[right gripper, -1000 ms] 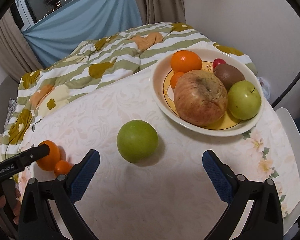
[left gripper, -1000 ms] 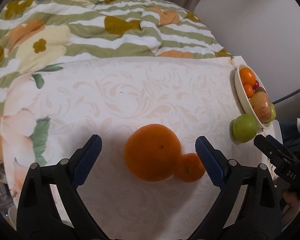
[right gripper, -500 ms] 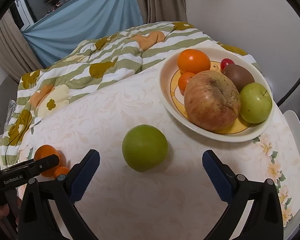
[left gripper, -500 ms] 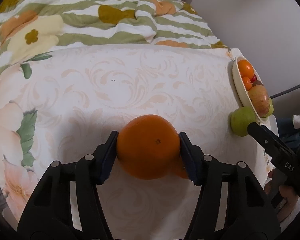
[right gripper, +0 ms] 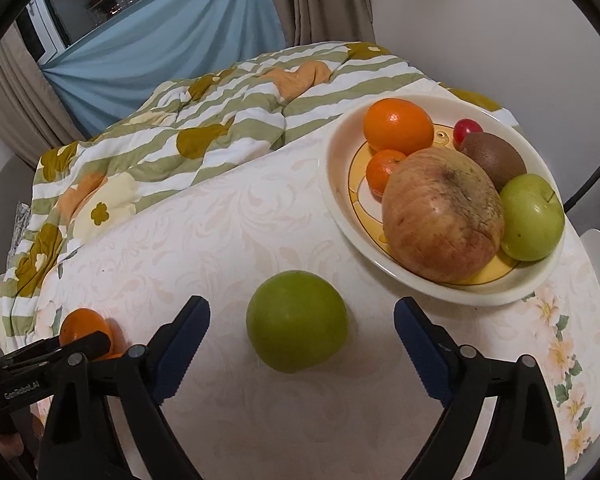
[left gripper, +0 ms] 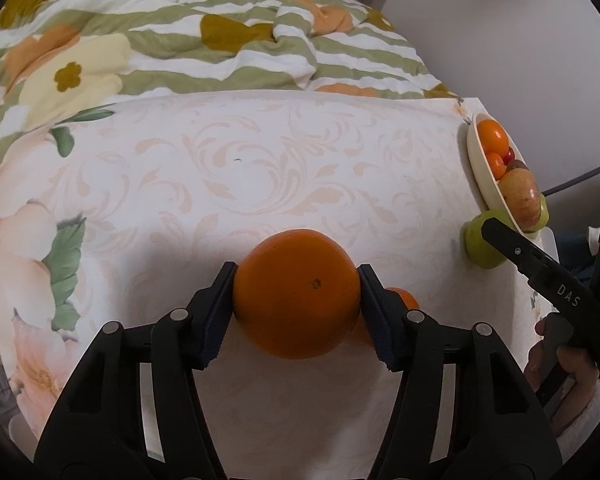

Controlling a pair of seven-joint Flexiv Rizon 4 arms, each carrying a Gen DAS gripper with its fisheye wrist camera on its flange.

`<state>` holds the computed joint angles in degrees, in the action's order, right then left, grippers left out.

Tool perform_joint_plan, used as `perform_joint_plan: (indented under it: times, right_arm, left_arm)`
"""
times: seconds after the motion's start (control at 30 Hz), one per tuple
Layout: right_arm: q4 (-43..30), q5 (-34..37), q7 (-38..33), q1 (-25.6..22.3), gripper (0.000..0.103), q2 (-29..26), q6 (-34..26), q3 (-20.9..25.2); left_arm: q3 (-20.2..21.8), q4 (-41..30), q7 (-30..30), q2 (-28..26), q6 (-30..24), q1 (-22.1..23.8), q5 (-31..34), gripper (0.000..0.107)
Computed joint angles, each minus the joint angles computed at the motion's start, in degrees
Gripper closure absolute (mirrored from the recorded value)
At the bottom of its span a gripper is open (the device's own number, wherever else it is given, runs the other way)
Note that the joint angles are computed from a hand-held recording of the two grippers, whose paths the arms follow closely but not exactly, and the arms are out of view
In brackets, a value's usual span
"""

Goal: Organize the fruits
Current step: 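Grasp the large orange with the left tool while the right tool grasps another green apple, then carry the orange onto the plate and open the left tool while the right tool carries the green apple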

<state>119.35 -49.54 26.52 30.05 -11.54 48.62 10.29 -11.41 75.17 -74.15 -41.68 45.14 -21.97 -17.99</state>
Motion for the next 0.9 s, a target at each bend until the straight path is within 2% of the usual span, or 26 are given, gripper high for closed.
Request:
perform_joint_plan:
  times: [0.07, 0.17, 0.23, 0.3, 0.43, 0.9]
  right_arm:
    - [-0.2, 0.1, -0.7, -0.3, 0.026, -0.6, 1.2, -0.1]
    - [-0.1, 0.1, -1.1, -0.3, 0.031, -1.3, 2.6, -0.4]
    - [-0.2, 0.2, -1.5, -0.1, 0.038, -1.5, 2.5, -0.5]
    - [-0.7, 1.5, -2.8, 0.2, 0.052, -1.9, 1.1, -0.3]
    - [-1.5, 1.7, -3.6, 1.3, 0.053, -1.9, -2.3, -0.3]
    - [-0.6, -2.4, -3.5, 0.7, 0.053, 2.3, -2.4, 0.8]
  left_arm:
    - [0.2, 0.3, -0.2, 0.2, 0.5, 0.0, 0.1, 0.04]
    - [0.2, 0.8, -0.4, 0.4, 0.7, 0.3, 0.0, 0.04]
    - [0.2, 1.1, -0.5, 0.6, 0.9, 0.3, 0.0, 0.04]
    - [0.2, 1.3, -0.4, 0.7, 1.1, 0.4, 0.1, 0.04]
    - [0.4, 1.6, 0.1, 1.0, 1.2, 0.5, 0.5, 0.04]
    - [0.4, 4.1, -0.3, 5.0, 4.4, 1.0, 0.5, 0.041]
